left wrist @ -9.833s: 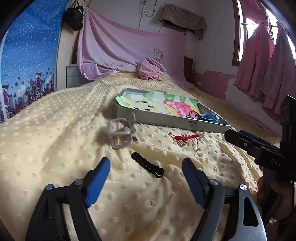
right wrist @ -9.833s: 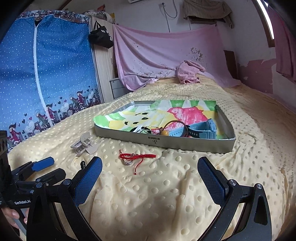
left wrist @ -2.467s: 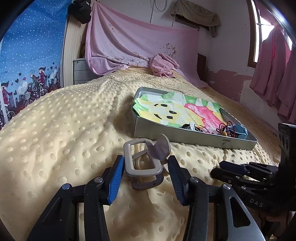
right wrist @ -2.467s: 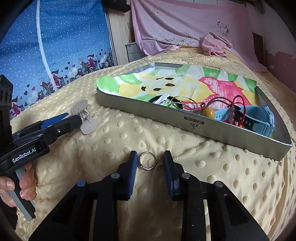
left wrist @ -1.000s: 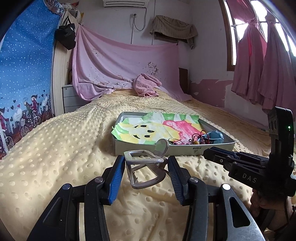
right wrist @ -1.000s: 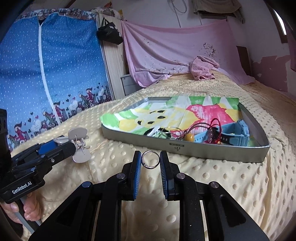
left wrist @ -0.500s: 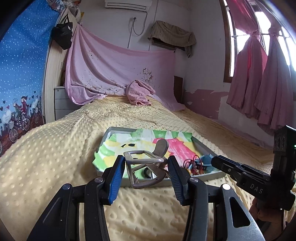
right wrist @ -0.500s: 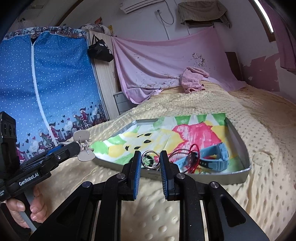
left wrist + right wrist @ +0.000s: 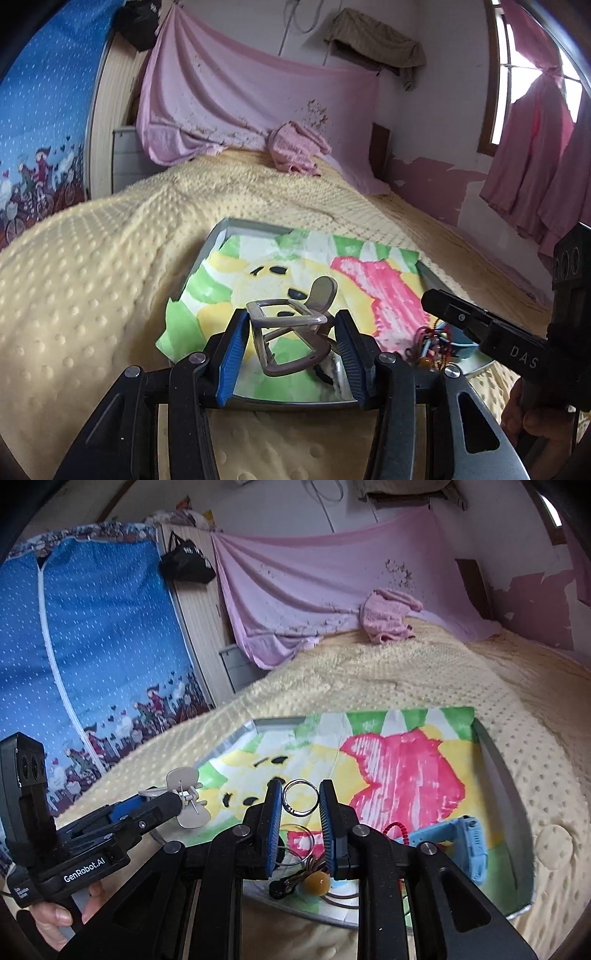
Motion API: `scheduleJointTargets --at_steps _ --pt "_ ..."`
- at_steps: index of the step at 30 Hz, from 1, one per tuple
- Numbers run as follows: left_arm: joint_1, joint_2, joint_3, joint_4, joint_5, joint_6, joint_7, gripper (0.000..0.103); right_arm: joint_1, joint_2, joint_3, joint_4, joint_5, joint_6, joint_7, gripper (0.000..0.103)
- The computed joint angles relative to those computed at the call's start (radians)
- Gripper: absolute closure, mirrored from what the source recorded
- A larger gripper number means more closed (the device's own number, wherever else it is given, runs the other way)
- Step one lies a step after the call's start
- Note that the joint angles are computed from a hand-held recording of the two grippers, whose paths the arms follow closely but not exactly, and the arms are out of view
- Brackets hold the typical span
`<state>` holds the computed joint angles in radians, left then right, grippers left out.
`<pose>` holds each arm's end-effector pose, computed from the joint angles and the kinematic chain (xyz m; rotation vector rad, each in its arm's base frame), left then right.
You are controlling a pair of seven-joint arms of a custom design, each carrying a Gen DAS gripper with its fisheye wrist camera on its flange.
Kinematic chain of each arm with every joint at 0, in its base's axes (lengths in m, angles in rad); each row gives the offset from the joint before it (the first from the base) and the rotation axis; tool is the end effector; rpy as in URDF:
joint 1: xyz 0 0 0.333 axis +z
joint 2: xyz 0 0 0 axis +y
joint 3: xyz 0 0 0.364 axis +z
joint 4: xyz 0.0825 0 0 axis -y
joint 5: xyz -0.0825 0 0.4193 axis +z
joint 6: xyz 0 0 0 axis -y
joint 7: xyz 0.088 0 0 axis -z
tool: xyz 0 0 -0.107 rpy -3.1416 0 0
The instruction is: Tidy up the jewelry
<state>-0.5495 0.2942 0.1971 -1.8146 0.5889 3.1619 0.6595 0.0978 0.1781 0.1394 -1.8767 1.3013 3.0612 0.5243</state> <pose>0.6470 -0.3093 0.5246 -1.6109 1.7415 -1.2244 0.6659 0.0763 0.5195 -1.5071 1.4887 -0.5520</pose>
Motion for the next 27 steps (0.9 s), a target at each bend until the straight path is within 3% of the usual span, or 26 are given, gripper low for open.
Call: scheduleJointTargets --at_steps 2,5,8,13,17,22,27 --pt "0.063 0.011 -0.077 0.01 -0.048 -0.02 0.052 0.057 0.023 0.019 -0.027 -0.005 -0.143 -0.001 0.138 0.085" --pt "0.076 0.02 -0.096 0.024 -0.066 -0.054 0.073 0.057 0.047 0.042 -0.061 -0.009 -0.334 -0.018 0.318 0.085" --pt "0.131 0.024 -0.158 0.025 -0.119 -0.066 0.11 0.057 0.045 0.053 -0.067 -0.013 -0.434 -0.037 0.411 0.085" --pt "0.106 0.028 -0.133 0.036 -0.1 -0.092 0.107 0.057 0.066 0.072 -0.103 -0.008 -0.645 -0.085 0.593 0.085" --pt "0.132 0.026 -0.165 0.04 -0.106 -0.109 0.127 0.057 0.06 0.08 -0.104 -0.006 -0.763 -0.121 0.686 0.085" --pt "0.132 0.026 -0.163 0.037 -0.096 -0.097 0.118 0.056 -0.015 0.073 -0.027 -0.015 -0.752 -0.11 0.675 0.085" --pt "0.097 0.008 -0.115 0.012 -0.06 -0.068 0.057 0.042 -0.067 0.043 0.038 -0.057 -0.658 -0.028 0.604 0.083"
